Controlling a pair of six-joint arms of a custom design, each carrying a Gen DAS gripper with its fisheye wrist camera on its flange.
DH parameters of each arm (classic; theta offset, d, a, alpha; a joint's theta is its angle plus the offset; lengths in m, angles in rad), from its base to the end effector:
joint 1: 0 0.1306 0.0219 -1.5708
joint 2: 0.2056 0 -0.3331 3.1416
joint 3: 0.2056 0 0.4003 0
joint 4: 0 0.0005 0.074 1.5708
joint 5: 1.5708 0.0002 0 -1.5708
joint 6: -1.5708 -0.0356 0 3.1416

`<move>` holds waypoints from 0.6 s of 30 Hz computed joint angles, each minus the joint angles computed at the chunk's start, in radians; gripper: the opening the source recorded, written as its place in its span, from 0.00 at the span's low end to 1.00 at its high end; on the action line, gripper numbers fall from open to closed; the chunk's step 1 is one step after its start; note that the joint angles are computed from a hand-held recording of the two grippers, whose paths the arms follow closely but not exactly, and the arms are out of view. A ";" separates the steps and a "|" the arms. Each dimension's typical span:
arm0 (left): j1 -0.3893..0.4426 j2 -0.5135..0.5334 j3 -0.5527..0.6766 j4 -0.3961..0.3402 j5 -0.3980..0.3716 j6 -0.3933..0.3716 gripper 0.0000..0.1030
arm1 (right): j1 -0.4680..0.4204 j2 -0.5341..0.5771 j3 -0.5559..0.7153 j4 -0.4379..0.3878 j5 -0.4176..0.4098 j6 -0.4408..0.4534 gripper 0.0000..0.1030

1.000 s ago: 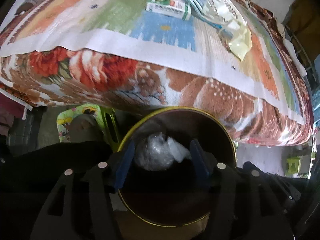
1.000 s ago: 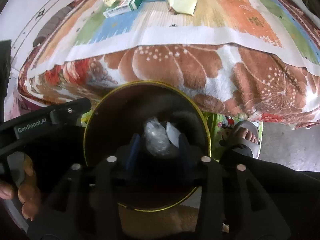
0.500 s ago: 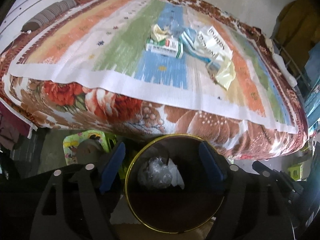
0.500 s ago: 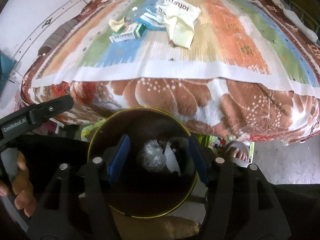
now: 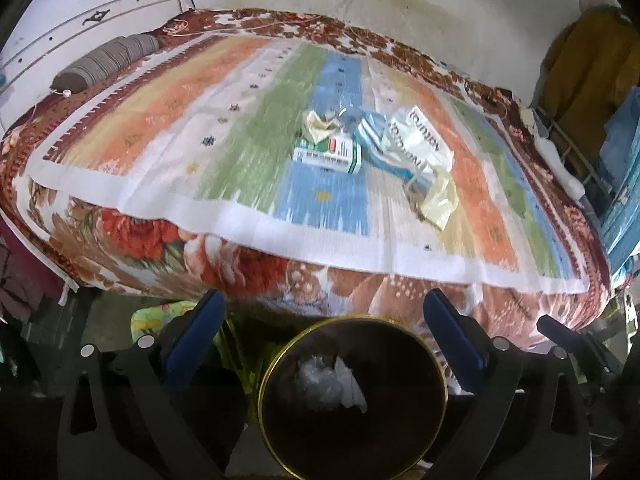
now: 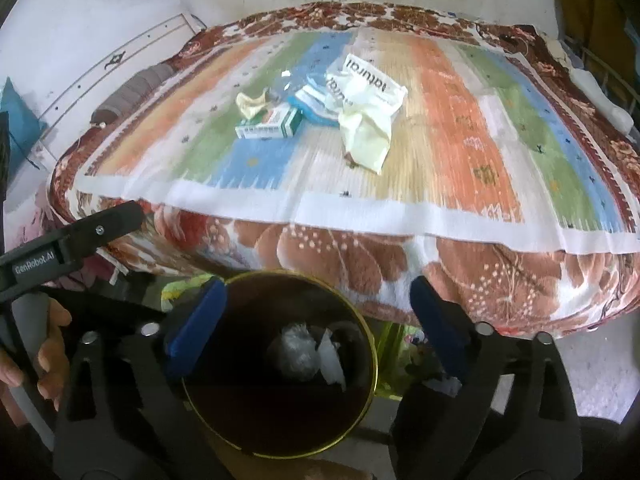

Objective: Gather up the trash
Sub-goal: 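Move both tools back to the remaining trash on the sheet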

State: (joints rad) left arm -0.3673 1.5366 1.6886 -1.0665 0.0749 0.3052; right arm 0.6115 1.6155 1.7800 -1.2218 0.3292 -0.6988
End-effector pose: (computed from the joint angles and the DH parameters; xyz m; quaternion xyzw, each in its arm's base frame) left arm 0.5038 -0.1972 0.4326 0.0414 0.9451 -0.1397 0.2923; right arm 0.4589 0.3071 0.4250 0.0832 0.9514 0.0269 0.2952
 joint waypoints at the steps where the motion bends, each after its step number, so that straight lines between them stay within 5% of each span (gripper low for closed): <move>1: 0.004 0.011 0.018 -0.007 0.003 -0.007 0.94 | -0.004 0.001 0.005 0.002 -0.002 0.007 0.91; 18: 0.029 0.326 0.499 -0.190 -0.018 -0.192 0.94 | -0.082 0.166 0.252 -0.054 0.002 0.132 0.91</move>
